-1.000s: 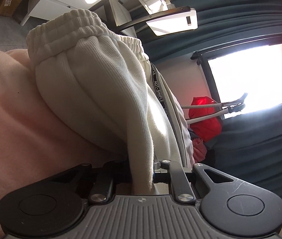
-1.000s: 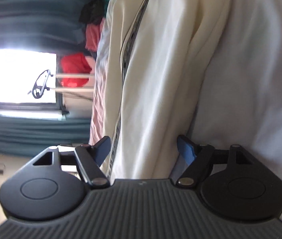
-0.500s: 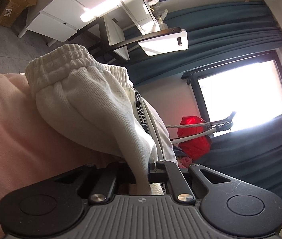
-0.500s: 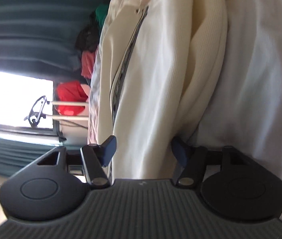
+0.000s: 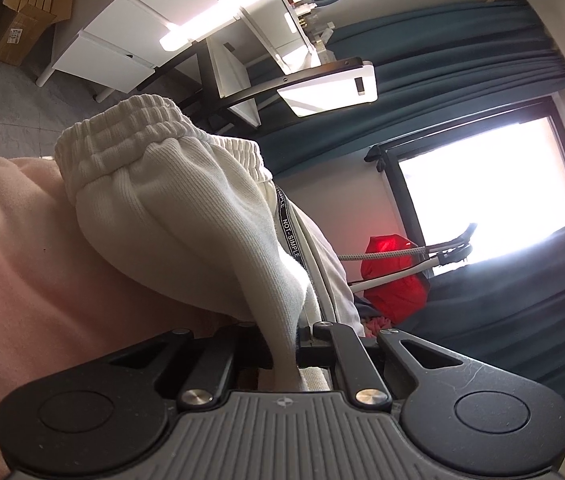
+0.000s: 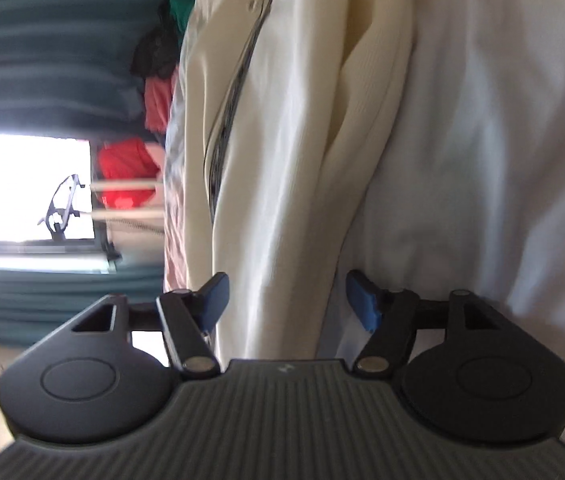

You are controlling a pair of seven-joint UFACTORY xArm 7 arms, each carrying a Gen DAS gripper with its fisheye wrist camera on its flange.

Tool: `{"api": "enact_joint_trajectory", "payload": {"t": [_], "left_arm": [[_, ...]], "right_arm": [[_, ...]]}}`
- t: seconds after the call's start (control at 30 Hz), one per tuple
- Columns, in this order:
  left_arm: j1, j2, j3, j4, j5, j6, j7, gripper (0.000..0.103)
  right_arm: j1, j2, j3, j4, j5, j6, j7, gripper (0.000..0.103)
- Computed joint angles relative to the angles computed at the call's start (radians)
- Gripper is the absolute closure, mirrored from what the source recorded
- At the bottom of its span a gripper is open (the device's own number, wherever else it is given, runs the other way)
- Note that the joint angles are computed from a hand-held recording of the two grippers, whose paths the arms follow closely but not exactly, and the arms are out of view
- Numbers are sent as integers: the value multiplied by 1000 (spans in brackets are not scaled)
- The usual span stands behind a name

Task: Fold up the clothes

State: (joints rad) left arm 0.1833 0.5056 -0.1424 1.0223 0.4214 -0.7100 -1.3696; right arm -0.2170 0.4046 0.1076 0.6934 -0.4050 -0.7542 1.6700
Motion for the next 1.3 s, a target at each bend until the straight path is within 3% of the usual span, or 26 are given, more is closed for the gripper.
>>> {"api": "enact_joint_trajectory", "payload": {"t": [0.07,0.17,0.27,0.37,0.43,0.5,0.53,0.57,0.6,0.7,0.9,1.03,1.17,1.3], "left_arm": [[-1,-2,1,-3,-2,3,2,95],[1,-3,0,-10,-6,7,-2,95],[3,-1,-1,-12,-4,8,-4,95],[9,5,-3,-9,2,1,-8,95],[5,7,0,-8,-5,-6,-3,95],[3,7,1,-7,-5,-7,-1,96],[14,5,-4,-3,13,1,-12,96],[30,1,-12,1,41,8,-31,96],[54,-3,-25,6,80,16,-63,96],[94,-45,-35,9,179,62,-123,96],[173,-186,-60,-17,397,160,-313,97],[244,-315,-53,-43,680,183,-552,96],[281,-458,22,-95,1016,127,-835,96],[285,-566,120,-189,1214,58,-919,96]], "right_arm": [[7,-3,10,27,-24,53,4,29],[69,-1,-7,44,74,100,-28,29],[138,38,-37,33,297,-6,-123,30],[244,39,-96,4,559,-84,-288,35],[266,73,-117,21,663,-141,-365,37],[267,93,-130,21,729,-174,-426,46],[259,103,-133,21,743,-182,-446,57],[234,108,-130,18,718,-173,-446,80],[210,114,-127,16,693,-165,-445,87],[166,106,-117,-9,637,-198,-438,90],[151,20,-108,-67,610,-248,-465,91],[98,-37,-95,-142,517,-222,-372,91],[56,-115,-96,-262,410,-214,-272,91],[55,-190,-111,-357,359,-202,-247,91]]}}
